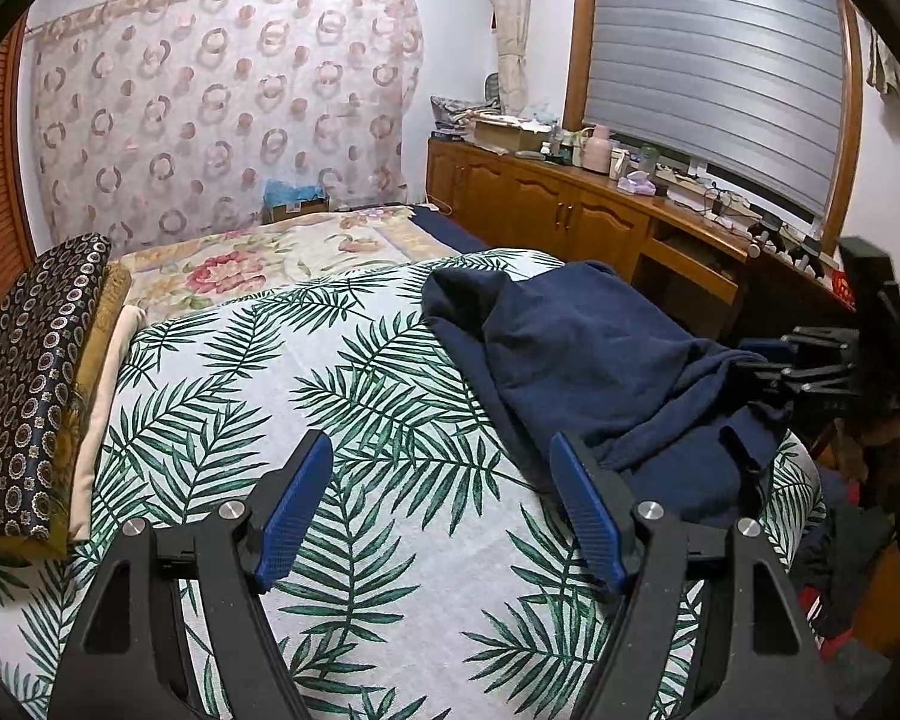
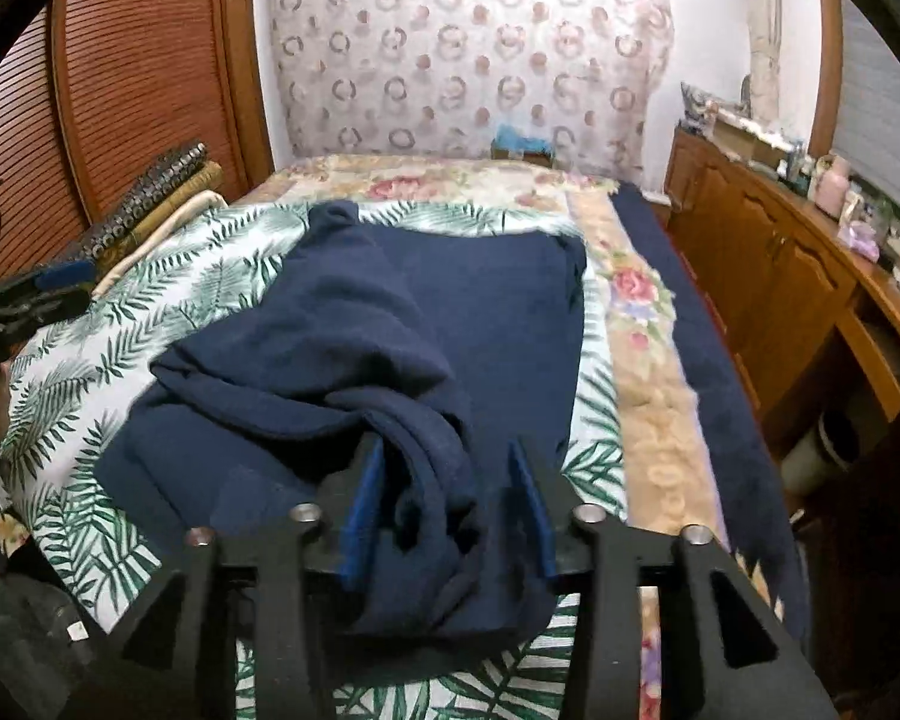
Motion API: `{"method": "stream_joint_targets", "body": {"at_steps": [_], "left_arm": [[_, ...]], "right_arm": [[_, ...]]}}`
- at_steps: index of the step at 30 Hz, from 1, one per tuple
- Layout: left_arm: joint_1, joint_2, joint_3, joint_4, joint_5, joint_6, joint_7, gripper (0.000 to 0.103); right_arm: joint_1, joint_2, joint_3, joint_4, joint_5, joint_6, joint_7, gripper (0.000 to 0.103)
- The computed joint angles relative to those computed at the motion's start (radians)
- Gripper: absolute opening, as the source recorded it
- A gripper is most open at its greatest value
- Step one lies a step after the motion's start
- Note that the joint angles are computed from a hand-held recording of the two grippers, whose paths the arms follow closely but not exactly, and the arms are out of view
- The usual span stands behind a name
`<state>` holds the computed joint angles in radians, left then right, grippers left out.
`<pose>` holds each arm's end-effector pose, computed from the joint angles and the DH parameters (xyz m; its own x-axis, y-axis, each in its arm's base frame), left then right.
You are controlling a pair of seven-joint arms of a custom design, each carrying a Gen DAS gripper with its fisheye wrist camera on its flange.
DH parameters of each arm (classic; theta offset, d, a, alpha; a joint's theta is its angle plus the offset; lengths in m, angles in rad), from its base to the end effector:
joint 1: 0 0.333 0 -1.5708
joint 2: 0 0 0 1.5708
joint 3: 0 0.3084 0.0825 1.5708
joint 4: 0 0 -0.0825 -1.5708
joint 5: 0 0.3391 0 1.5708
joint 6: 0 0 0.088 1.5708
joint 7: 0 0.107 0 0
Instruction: Fold small clothes
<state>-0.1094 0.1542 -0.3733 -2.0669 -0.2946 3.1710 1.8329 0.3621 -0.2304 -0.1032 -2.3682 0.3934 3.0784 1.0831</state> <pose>0.5338 -0.2368 0.4960 -0.4364 -0.8964 0.0775 -0.5452 0.1949 -0.8153 0.4686 0.0882 0.5410 0.3303 -0.9431 0.0393 -0.5425 -0.2237 -0.8097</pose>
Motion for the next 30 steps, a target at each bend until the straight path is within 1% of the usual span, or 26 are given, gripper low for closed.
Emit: {"method": "stream_joint_targets", "body": {"at_steps": [1, 2, 3, 4, 5, 6, 8, 9, 11, 13, 14, 15, 17, 22, 26, 28, 30], "left_arm": [[0.000, 0.000, -0.001, -0.001, 0.000, 0.002, 0.000, 0.076], [0.002, 0.000, -0.004, -0.002, -0.002, 0.003, 0.001, 0.076], [0.006, -0.001, -0.008, -0.002, -0.006, 0.004, 0.004, 0.076], [0.009, -0.001, -0.012, -0.003, -0.009, 0.006, 0.007, 0.076], [0.011, -0.002, -0.014, -0.004, -0.011, 0.007, 0.009, 0.076], [0.009, -0.003, -0.013, -0.005, -0.010, 0.008, 0.007, 0.076], [0.012, -0.003, -0.015, -0.006, -0.012, 0.011, 0.010, 0.076], [0.011, -0.003, -0.012, -0.007, -0.009, 0.013, 0.008, 0.076], [0.000, -0.005, 0.004, -0.011, 0.006, 0.017, -0.007, 0.076], [-0.001, -0.007, 0.009, -0.014, 0.014, 0.020, -0.017, 0.076], [0.010, -0.008, -0.001, -0.016, 0.008, 0.020, -0.012, 0.076], [0.024, -0.009, -0.015, -0.018, -0.003, 0.019, -0.002, 0.076], [0.023, -0.013, -0.010, -0.025, -0.002, 0.025, -0.006, 0.076], [0.032, -0.017, -0.006, -0.033, -0.010, 0.023, -0.008, 0.076], [0.054, -0.013, -0.026, -0.034, -0.041, 0.021, 0.011, 0.076], [0.063, -0.010, -0.035, -0.035, -0.056, 0.018, 0.021, 0.076], [0.061, -0.008, -0.033, -0.034, -0.062, 0.014, 0.025, 0.076]], "right_arm": [[-0.003, -0.016, 0.009, -0.010, -0.005, 0.007, 0.003, 0.053], [0.007, -0.021, 0.005, 0.004, -0.007, 0.002, -0.004, 0.056], [0.027, -0.028, -0.006, 0.002, 0.001, 0.017, -0.023, 0.059], [0.025, -0.034, 0.004, -0.004, -0.009, 0.032, -0.019, 0.061], [0.020, -0.039, 0.017, -0.007, -0.023, 0.047, -0.008, 0.061], [0.038, -0.042, 0.011, -0.005, -0.024, 0.056, -0.008, 0.061], [0.131, -0.041, -0.051, 0.003, 0.009, 0.066, -0.052, 0.061], [0.156, -0.032, -0.062, 0.017, 0.016, 0.058, -0.066, 0.061], [0.155, 0.000, -0.042, 0.048, 0.009, 0.043, -0.068, 0.061], [0.175, 0.040, -0.040, 0.087, 0.032, 0.020, -0.104, 0.061], [0.168, 0.063, -0.031, 0.110, 0.041, 0.006, -0.119, 0.061], [0.139, 0.090, 0.001, 0.135, 0.015, -0.013, -0.095, 0.061], [0.122, 0.133, 0.014, 0.196, 0.034, -0.076, -0.128, 0.061], [0.079, 0.215, 0.083, 0.297, 0.051, -0.171, -0.172, 0.061], [0.031, 0.266, 0.132, 0.370, 0.076, -0.256, -0.241, 0.061], [0.000, 0.310, 0.148, 0.431, 0.051, -0.309, -0.243, 0.061], [-0.025, 0.344, 0.164, 0.474, 0.017, -0.333, -0.220, 0.061]]}}
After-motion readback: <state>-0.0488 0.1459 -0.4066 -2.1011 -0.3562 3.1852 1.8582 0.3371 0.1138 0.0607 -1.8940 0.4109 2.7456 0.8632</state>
